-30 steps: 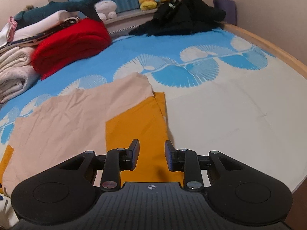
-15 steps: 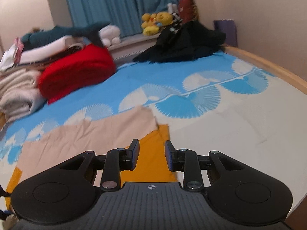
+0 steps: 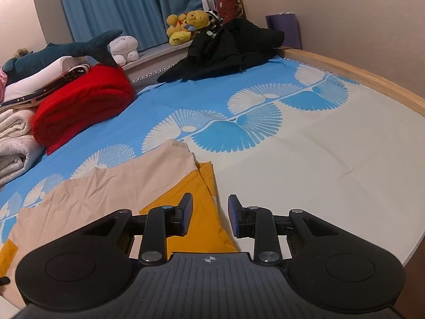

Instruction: Fold large clothes

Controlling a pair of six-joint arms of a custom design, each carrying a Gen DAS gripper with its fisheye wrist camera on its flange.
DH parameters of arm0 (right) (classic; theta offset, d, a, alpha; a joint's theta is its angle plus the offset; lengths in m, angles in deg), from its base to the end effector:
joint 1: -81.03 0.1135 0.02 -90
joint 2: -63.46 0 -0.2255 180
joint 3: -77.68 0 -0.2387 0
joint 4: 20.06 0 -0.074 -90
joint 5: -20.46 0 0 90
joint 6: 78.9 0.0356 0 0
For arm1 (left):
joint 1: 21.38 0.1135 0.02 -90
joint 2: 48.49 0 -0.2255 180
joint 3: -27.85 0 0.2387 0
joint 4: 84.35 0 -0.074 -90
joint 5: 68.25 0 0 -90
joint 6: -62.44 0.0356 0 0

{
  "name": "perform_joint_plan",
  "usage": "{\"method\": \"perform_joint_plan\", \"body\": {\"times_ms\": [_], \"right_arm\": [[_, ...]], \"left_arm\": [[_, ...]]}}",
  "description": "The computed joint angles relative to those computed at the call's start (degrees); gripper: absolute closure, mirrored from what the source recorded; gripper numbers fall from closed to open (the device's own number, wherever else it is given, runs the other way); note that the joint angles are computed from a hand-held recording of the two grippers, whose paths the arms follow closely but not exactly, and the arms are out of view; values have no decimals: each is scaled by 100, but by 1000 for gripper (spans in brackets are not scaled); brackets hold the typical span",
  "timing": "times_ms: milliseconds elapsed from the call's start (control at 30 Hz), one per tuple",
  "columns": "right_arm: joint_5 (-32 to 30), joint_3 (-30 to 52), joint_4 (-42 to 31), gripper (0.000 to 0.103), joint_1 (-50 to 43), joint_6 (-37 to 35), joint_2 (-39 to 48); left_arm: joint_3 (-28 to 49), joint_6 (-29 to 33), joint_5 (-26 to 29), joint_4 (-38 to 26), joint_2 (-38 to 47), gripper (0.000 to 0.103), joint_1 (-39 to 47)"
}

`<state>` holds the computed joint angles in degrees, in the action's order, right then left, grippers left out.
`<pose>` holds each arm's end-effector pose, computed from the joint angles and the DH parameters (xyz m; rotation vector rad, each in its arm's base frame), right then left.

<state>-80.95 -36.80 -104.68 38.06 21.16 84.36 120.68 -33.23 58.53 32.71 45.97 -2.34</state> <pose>0.0506 -0.0376 0.2916 0.9112 2.0613 -0.0817 0.3096 0.0843 0.2389 -0.3558 2.5111 -0.7687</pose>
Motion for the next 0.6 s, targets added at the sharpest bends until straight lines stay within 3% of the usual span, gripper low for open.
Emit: {"method": "perform_joint_plan", "body": {"times_ms": [333, 500, 600], "right_arm": [[162, 18, -67, 73, 253, 174, -161], [-1015, 79, -266, 73, -1205, -702, -114], [-1630, 112, -419, 73, -1947, -1218, -66]], "left_arm": [[-178, 388, -467, 26, -905, 90, -509], [-296, 506, -791, 304, -1811, 90, -1413], [-433, 398, -1191, 552, -2396, 91, -2434]]}}
